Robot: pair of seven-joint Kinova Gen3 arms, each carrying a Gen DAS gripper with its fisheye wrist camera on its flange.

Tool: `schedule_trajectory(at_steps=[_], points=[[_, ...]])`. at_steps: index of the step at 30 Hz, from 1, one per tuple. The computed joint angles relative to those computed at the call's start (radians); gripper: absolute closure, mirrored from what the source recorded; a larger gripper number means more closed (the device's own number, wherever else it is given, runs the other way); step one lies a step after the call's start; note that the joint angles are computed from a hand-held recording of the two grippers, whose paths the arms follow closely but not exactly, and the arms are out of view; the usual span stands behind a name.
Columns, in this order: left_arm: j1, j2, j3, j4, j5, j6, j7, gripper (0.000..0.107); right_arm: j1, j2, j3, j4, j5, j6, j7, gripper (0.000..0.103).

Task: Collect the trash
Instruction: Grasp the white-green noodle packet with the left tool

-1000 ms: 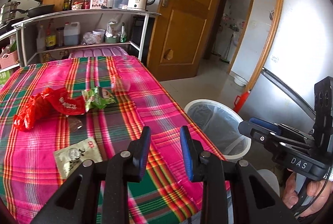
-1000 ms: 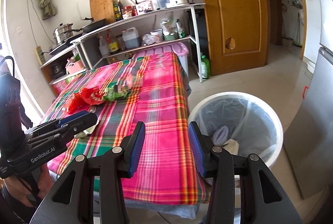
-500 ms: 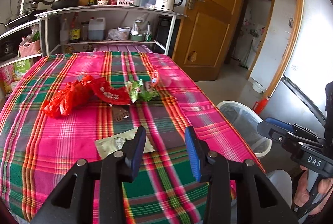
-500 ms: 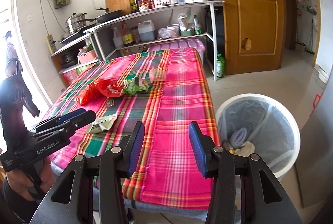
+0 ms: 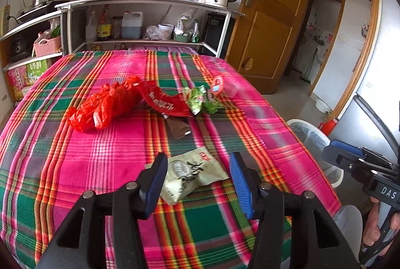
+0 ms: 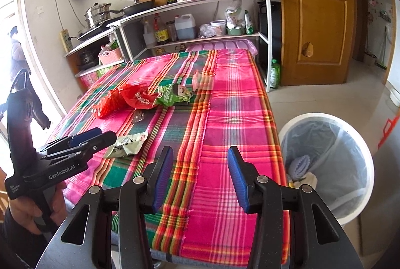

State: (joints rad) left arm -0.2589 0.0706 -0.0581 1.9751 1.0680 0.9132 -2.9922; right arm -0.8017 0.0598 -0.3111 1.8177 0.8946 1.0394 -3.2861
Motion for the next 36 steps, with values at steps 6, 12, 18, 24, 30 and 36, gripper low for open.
schedule_trajectory(at_steps=[6, 12, 18, 24, 30, 36], points=[[0.008, 0.050, 0.019, -0.035, -0.064, -0.023, 0.031, 0.044, 0.020, 0.017, 0.020, 0.000, -0.012, -0.053, 0.024, 0.057], [0.032, 0.058, 0.053, -0.030, -0.114, -0.100, 0.066, 0.037, 0.037, 0.026, 0.040, 0.003, -0.024, -0.097, 0.044, 0.057], [0.049, 0.047, 0.063, -0.022, -0.136, -0.131, 0.046, 0.033, 0.053, 0.030, 0.055, 0.012, -0.035, -0.137, 0.052, 0.057], [0.103, 0.018, 0.076, 0.010, -0.193, -0.228, 0.027, 0.056, 0.058, 0.024, 0.057, 0.023, -0.036, -0.155, 0.041, 0.057], [0.123, -0.009, 0.075, 0.032, -0.180, -0.245, -0.018, 0.076, 0.061, 0.004, 0.047, 0.042, -0.028, -0.150, 0.012, 0.057], [0.102, 0.002, 0.053, 0.020, -0.135, -0.184, -0.011, 0.091, 0.070, -0.009, 0.034, 0.053, -0.021, -0.153, 0.004, 0.057]])
